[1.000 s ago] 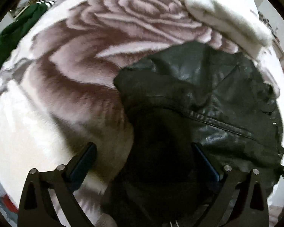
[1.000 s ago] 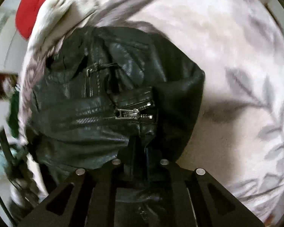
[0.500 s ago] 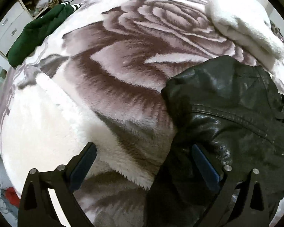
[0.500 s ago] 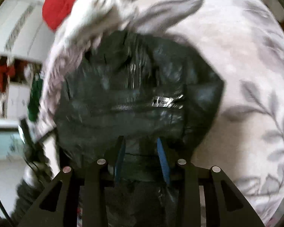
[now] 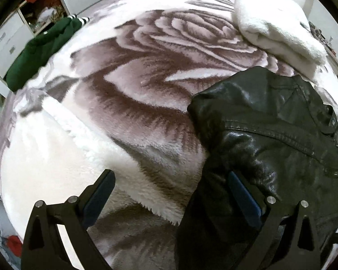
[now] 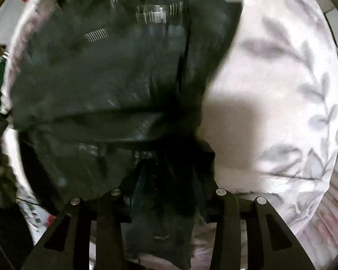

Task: Fold large clothes

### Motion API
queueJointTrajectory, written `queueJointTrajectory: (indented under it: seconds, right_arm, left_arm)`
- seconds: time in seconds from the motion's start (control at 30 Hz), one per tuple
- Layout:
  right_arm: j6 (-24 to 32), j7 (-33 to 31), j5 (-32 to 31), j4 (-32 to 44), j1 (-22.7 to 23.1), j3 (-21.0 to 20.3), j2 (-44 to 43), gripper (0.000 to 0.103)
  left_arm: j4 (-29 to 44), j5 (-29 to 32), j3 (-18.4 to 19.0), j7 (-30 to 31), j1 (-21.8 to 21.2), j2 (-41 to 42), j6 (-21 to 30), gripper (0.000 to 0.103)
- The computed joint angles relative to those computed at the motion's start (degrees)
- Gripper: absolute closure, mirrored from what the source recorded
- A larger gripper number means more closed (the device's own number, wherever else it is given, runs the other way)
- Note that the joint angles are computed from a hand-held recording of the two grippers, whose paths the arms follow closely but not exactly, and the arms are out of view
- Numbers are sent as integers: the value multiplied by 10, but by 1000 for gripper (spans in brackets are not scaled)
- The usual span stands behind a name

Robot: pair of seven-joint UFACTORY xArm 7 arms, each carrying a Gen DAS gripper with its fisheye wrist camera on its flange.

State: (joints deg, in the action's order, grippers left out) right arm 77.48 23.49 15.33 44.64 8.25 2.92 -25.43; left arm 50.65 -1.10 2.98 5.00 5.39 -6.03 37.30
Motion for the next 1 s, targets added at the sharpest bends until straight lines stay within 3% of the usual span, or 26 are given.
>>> queueJointTrajectory:
  seconds: [0.03,0.07,0.1,0.17,0.27,0.4,0.43,0.47,0.5,0.53,0.57,0.7,0.8,0.9,1.0]
  right_arm:
    - [-9,18,-17,-7,1,4,-6,65]
    - [1,55,-58,-4,-15,26,-11,97]
    - [13,79,-80,-9,-33,37,-25,97]
    - [-2,137,-67,-39,-35,18,-64,97]
    - [6,135,-97,-30,-22,32,-43,97]
    - [26,121,-93,-12,-17,17,-22,96]
    - [34,114,-95,7,-16,15,-8,91]
    - [48,101,-94,21,-13,12,-12,79]
    - [58,95,-95,28,-13,11,-20,66]
    - [65,101,-98,40,-10,19,-18,38]
    - [80,96,-110,50,-10,22,-26,30]
    - [107,79,-125,64,-15,17,-62,30]
    - [122,71,-126,63,-23,11,-86,29]
    - [130,51,-119,52,-36,-9,-112,27]
    - [160,13,-122,35,-45,-25,-151,23]
  left_arm:
    - [5,-19,5,15,0,7,4,0]
    - [6,-25,6,21,0,8,6,0]
    - [8,-35,7,31,0,10,9,0]
    - [6,-50,7,49,0,11,4,0]
    - [-5,-57,7,65,0,8,-10,0]
    - [2,-54,6,55,3,4,6,0]
    - [2,-43,4,45,4,-2,8,0]
    - [-1,-24,0,30,5,-13,10,0]
    - [-6,-4,-4,15,6,-26,9,0]
    - [-14,18,-10,0,6,-43,6,0]
    - [-29,39,-16,-12,6,-67,-4,0]
    - [-101,195,-84,-108,28,-175,-39,0]
    - [-151,293,-151,-180,39,-261,-21,0]
    - [-182,315,-206,-218,2,-336,54,0]
    - [-184,287,-256,-258,-61,-381,166,0]
